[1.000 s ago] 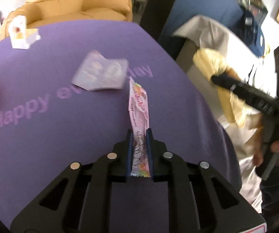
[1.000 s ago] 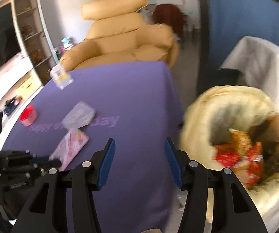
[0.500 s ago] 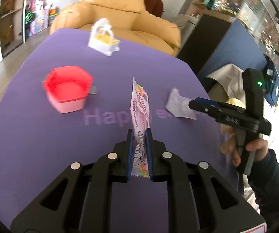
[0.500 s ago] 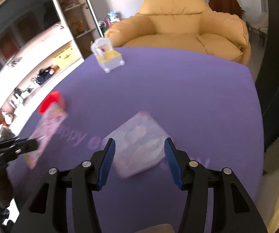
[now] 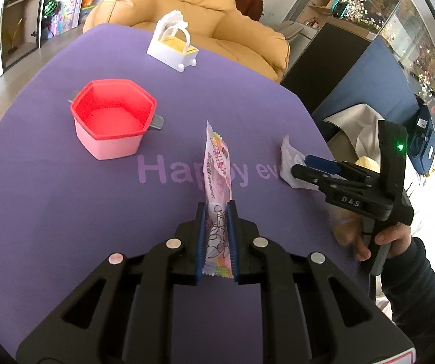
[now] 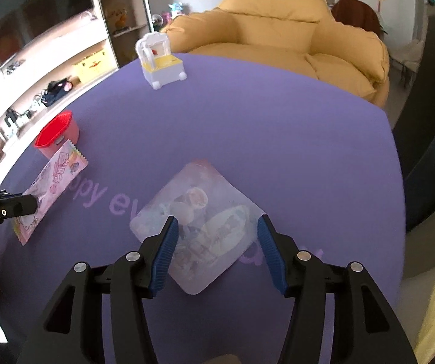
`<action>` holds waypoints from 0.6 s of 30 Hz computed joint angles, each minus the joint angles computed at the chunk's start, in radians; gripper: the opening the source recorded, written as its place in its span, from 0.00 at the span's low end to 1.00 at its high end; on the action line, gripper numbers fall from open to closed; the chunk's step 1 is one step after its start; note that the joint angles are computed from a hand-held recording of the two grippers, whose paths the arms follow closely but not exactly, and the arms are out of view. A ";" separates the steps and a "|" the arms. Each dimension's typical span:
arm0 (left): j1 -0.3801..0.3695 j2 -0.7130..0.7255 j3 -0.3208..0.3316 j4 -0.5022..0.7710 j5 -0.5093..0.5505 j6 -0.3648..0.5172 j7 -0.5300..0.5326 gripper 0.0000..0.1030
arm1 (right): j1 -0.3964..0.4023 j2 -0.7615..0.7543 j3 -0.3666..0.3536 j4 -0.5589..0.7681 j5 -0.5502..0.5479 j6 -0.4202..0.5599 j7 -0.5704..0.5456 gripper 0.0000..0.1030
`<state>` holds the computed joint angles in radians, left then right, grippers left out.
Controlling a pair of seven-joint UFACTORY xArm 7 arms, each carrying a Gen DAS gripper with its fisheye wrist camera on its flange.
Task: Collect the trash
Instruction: 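Grasp the clear plastic wrapper with the right tool while the left tool holds the candy wrapper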
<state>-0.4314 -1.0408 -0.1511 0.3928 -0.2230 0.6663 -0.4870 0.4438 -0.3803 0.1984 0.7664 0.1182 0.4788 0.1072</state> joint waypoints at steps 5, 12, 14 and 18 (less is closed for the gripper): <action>-0.013 0.016 0.013 -0.010 -0.017 0.001 0.001 0.12 | -0.033 -0.046 0.011 -0.039 -0.017 -0.067 0.053 0.50; -0.020 0.007 0.010 -0.017 -0.025 -0.002 -0.005 0.12 | 0.004 0.047 -0.015 0.015 0.016 -0.080 -0.001 0.50; -0.019 -0.001 0.011 -0.019 -0.026 0.004 -0.008 0.12 | 0.021 0.078 -0.031 0.039 0.043 -0.067 -0.034 0.50; -0.013 -0.024 0.011 -0.029 -0.026 0.009 -0.018 0.12 | 0.017 0.074 -0.009 0.036 0.013 -0.063 -0.072 0.45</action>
